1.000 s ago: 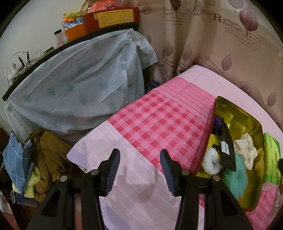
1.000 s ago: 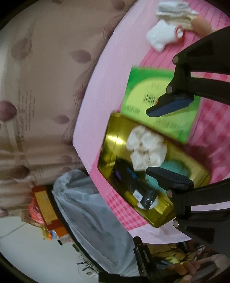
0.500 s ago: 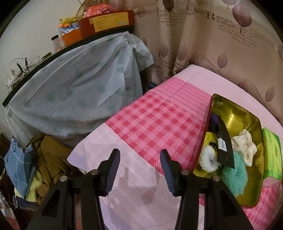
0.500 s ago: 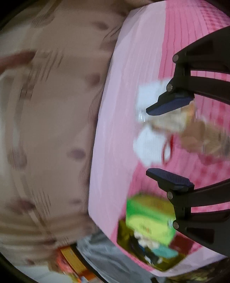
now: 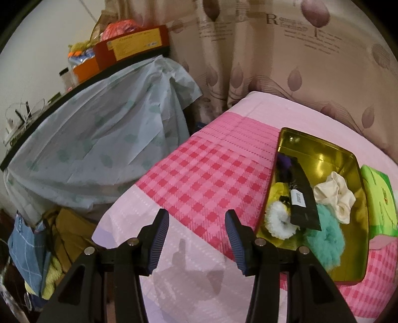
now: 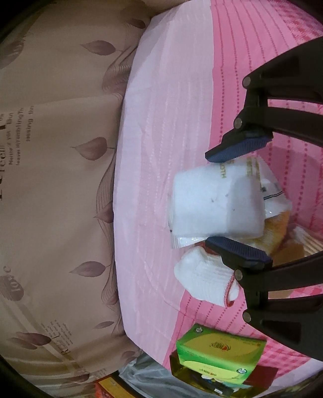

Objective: Organize soft objects
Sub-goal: 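Reach the right gripper to the white cotton block and grasp it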

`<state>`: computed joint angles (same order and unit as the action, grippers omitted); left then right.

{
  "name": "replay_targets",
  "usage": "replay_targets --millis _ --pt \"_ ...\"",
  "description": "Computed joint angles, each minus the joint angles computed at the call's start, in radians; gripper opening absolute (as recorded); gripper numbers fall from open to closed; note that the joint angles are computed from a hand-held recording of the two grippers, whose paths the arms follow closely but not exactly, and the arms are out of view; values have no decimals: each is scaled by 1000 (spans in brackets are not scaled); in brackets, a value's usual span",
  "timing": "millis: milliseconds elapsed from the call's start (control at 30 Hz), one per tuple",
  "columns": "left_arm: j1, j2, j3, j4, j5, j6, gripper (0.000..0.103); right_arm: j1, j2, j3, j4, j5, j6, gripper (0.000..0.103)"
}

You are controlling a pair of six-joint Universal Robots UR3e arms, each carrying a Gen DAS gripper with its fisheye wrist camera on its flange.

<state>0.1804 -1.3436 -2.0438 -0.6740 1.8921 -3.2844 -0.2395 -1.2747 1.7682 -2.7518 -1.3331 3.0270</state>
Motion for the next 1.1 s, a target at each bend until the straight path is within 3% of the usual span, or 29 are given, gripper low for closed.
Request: replay_targets --millis 133,367,633,667,700,1100 --pt "-55 -20 6 17 31 11 48 -7 14 15 -37 16 -7 57" --pt "-200 -84 45 47 147 9 48 -40 -37 110 -108 60 -48 37" --pt "-369 -206 205 -10 103 -52 48 -79 -128 228 -148 76 -96 20" --pt "-393 -229 230 -11 101 -54 48 -90 -149 253 -153 81 -107 8" --pt "-428 -265 273 -19 101 -56 48 -102 -168 274 -154 88 -119 6" --pt "-630 -591 716 -141 42 -84 48 -319 -451 532 -28 194 -335 6"
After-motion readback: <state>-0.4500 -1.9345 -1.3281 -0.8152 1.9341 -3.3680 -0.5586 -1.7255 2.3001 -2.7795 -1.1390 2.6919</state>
